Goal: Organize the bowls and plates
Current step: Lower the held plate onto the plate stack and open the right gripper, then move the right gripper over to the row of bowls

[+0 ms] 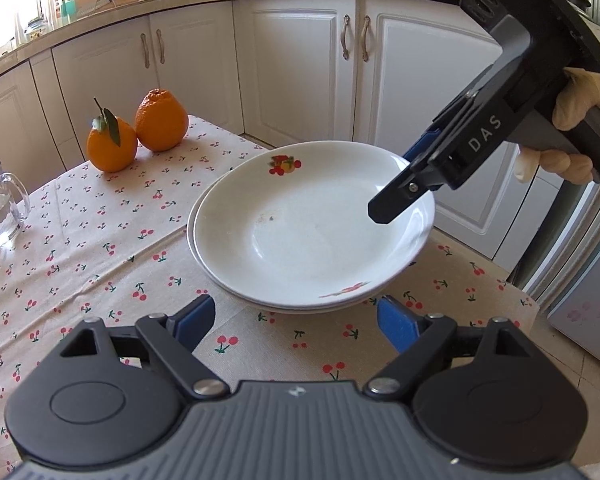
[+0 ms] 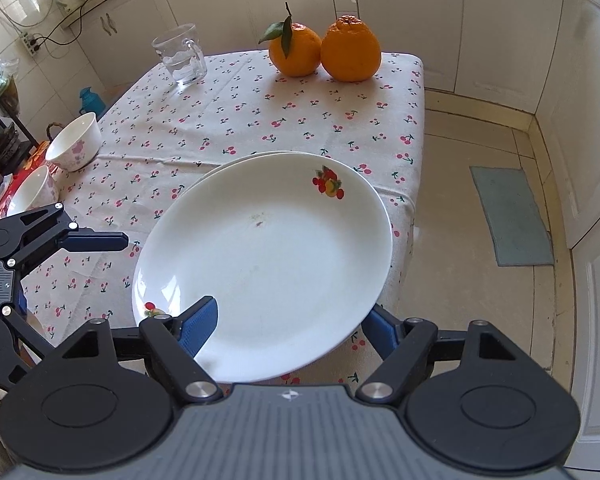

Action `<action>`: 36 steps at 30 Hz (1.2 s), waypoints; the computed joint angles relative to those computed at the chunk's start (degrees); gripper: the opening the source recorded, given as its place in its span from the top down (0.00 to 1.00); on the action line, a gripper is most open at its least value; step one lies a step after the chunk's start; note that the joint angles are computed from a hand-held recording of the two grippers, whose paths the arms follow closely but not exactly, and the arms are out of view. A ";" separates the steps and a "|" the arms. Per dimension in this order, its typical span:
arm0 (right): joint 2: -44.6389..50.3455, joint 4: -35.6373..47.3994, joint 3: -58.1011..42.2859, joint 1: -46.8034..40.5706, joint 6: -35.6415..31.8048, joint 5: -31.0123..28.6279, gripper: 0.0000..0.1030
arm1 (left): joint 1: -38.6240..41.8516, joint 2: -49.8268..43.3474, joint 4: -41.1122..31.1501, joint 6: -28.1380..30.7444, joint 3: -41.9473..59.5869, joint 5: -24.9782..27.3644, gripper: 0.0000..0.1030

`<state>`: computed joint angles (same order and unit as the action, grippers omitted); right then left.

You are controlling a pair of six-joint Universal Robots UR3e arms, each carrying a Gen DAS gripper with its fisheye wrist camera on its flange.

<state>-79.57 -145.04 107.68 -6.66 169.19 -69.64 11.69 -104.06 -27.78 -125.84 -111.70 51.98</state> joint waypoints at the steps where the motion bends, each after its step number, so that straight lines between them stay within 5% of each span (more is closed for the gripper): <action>1: -0.02 0.03 0.12 0.07 0.12 -0.28 0.20 | 0.11 0.23 0.09 0.17 -0.29 -0.12 0.14; 6: -0.70 -1.28 2.03 0.37 0.74 -0.82 0.19 | 1.12 1.97 0.12 1.15 -2.11 -0.86 0.14; 13: -5.02 -9.25 6.96 2.81 3.37 -2.47 0.00 | 4.64 7.04 0.21 3.24 -6.84 -5.05 0.08; 21: -4.95 -18.06 6.26 15.95 9.30 -17.17 0.00 | 11.98 16.62 -4.55 8.88 -13.05 -9.59 0.07; 28: 0.54 -21.78 1.50 27.56 15.12 -28.19 0.00 | 23.82 27.86 -21.77 21.22 -16.34 -13.22 0.07; 36: 8.93 -22.90 -6.84 37.61 19.48 -33.06 0.00 | 43.01 37.30 -51.69 44.09 -13.24 -15.63 0.07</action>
